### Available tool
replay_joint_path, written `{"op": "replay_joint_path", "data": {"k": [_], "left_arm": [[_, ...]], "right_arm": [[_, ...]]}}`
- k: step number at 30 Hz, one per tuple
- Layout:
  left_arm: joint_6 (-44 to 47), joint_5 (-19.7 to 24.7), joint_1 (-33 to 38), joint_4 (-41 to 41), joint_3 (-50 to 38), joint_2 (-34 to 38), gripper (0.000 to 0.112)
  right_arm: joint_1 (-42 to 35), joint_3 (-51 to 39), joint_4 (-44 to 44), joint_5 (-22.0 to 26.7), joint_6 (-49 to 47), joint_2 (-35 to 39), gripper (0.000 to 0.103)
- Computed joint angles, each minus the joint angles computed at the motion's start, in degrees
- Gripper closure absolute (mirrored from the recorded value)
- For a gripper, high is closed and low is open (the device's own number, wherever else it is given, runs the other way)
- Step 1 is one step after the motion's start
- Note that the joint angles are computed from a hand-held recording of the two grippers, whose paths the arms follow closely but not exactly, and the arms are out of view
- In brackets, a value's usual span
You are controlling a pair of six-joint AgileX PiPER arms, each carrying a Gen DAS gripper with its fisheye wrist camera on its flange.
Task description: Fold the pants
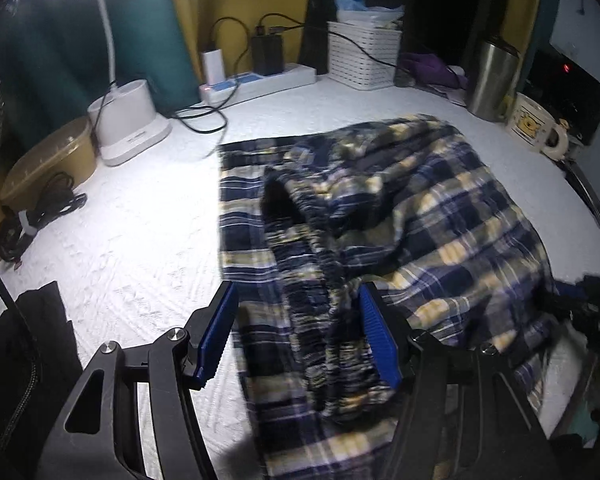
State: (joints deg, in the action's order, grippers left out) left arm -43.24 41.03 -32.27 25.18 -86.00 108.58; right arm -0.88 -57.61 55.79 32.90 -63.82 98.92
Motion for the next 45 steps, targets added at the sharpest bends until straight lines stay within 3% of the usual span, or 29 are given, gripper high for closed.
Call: {"op": "replay_joint_path", "data": {"k": [7, 8, 9, 14, 18, 19, 22, 23, 30, 36, 39, 41, 44, 45], "left_arm": [[-0.2, -0.5, 2.1, 2.2, 1.2, -1.3, 0.050], [0.7, -0.6, 2.5, 1.4, 1.1, -1.6, 0.050], [1.0, -0.5, 2.6, 1.4, 0.8, -1.6, 0.050], [3.7, 0.3, 3.5, -2.3, -0.6, -2.1, 0.050], [4.0, -2.2, 3.9, -2.1, 0.4, -4.9, 0.050], [3.9, -2.9, 4.1, -1.7, 0.3, -5.3, 0.050], [5.6, -3.7, 4.7, -2.5, -1.2, -4.5, 0.050], [6.9, -4.1, 4.9, -3.3, -1.7, -4.0, 0.050], [13.0, -4.9, 5.3, -5.8, -6.1, 1.3, 0.050], [17.7, -6.6, 7.4, -10.3, -7.6, 4.0, 0.050], [20.1, -6.6, 8.2, -12.4, -8.7, 5.2, 0.056], [24.1, -6.3, 9.0, -16.4, -9.8, 6.1, 0.077], [24.8, -5.9, 8.9, -16.3, -11.1, 7.0, 0.082], [25.7, -5.6, 8.9, -17.1, -11.6, 7.4, 0.083]], "right_arm": [[-0.6, 3.9, -4.9, -2.5, 3.5, -4.1, 0.084], [-1.0, 4.1, -7.0, -2.3, 5.5, -4.4, 0.074], [-1.7, 4.5, -7.2, -1.5, 5.3, -4.7, 0.072], [-4.4, 5.7, -9.6, 0.1, 6.9, -6.3, 0.071], [-4.7, 3.2, -12.1, -1.2, 10.1, -5.7, 0.071], [-4.8, 1.9, -12.2, -1.6, 10.2, -5.0, 0.065], [-4.7, -2.2, -11.9, -1.8, 10.6, -3.0, 0.019], [-4.5, -4.0, -11.9, -1.7, 10.7, -2.0, 0.017], [-2.5, -17.2, -14.7, -2.4, 14.9, 7.2, 0.017], [-1.1, -31.5, -13.4, 1.3, 14.9, 16.7, 0.018], [0.6, -39.8, -17.4, 4.0, 19.1, 21.9, 0.036], [1.3, -45.2, -18.4, 7.0, 20.3, 25.6, 0.040], [2.3, -52.8, -21.8, 11.8, 22.9, 30.5, 0.045], [2.4, -55.1, -21.8, 13.4, 23.2, 32.1, 0.054]]}}
